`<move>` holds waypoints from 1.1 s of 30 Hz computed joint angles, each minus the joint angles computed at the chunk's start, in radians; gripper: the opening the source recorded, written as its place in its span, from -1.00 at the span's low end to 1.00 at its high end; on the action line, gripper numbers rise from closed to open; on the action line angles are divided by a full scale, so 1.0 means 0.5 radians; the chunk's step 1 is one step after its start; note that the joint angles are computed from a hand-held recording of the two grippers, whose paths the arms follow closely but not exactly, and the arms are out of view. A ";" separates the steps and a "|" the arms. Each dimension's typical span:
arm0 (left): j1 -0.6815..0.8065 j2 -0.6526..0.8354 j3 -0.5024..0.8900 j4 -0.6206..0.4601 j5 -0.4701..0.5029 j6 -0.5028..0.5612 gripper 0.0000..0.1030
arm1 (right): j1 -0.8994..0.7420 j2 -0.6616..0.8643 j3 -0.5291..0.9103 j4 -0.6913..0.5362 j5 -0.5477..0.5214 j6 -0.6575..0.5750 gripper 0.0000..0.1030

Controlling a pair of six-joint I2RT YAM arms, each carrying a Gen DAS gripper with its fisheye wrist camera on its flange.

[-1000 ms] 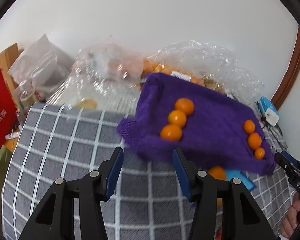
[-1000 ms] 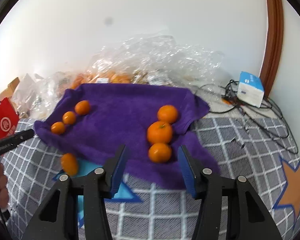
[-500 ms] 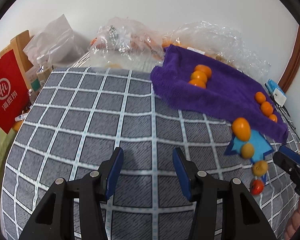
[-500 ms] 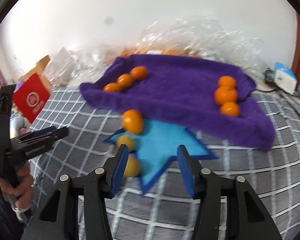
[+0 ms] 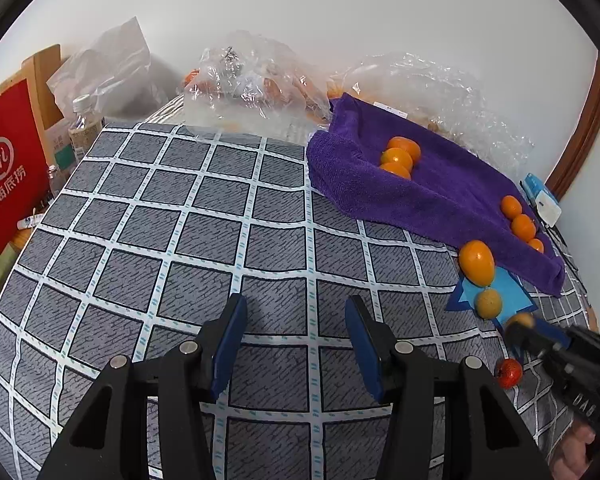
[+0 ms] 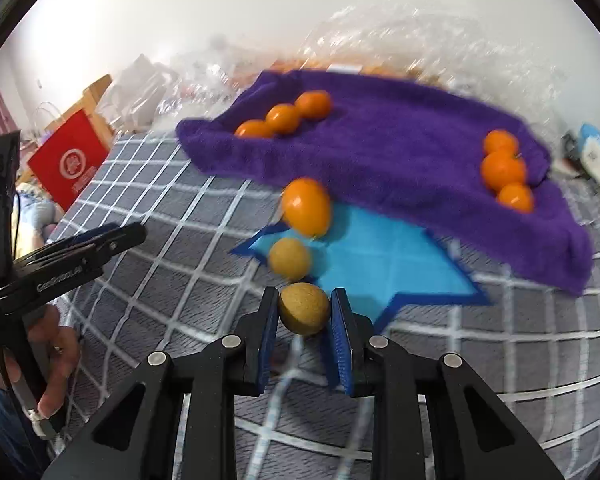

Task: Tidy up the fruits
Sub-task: 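Grasp the yellow round fruit beside the blue star with the right tool, then grasp the small red fruit with the left tool while the right tool holds the yellow fruit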

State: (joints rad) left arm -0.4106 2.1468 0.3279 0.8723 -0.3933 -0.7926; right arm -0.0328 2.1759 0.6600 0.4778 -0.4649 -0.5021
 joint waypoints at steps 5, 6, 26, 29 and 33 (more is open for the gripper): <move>-0.006 0.005 0.009 -0.016 -0.006 0.004 -0.04 | -0.179 -0.096 -0.048 0.165 0.070 -0.029 -0.49; -0.012 0.003 0.018 -0.040 -0.015 0.004 -0.03 | -0.202 -0.085 -0.036 0.184 0.095 -0.054 -0.49; 0.013 0.040 -0.013 0.112 0.075 0.042 0.18 | -0.451 0.224 0.312 -0.041 -0.060 -0.059 -0.48; 0.004 0.043 -0.023 0.140 0.070 0.030 0.17 | -0.456 0.215 0.256 0.111 0.008 -0.006 -0.48; 0.002 0.064 -0.074 0.271 0.089 0.021 0.09 | -0.491 0.220 0.253 0.201 0.063 0.071 -0.48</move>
State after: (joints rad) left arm -0.4093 2.1788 0.2909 1.0078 -0.3488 -0.7823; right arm -0.2785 2.2859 0.7866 0.5785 -0.4331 -0.4665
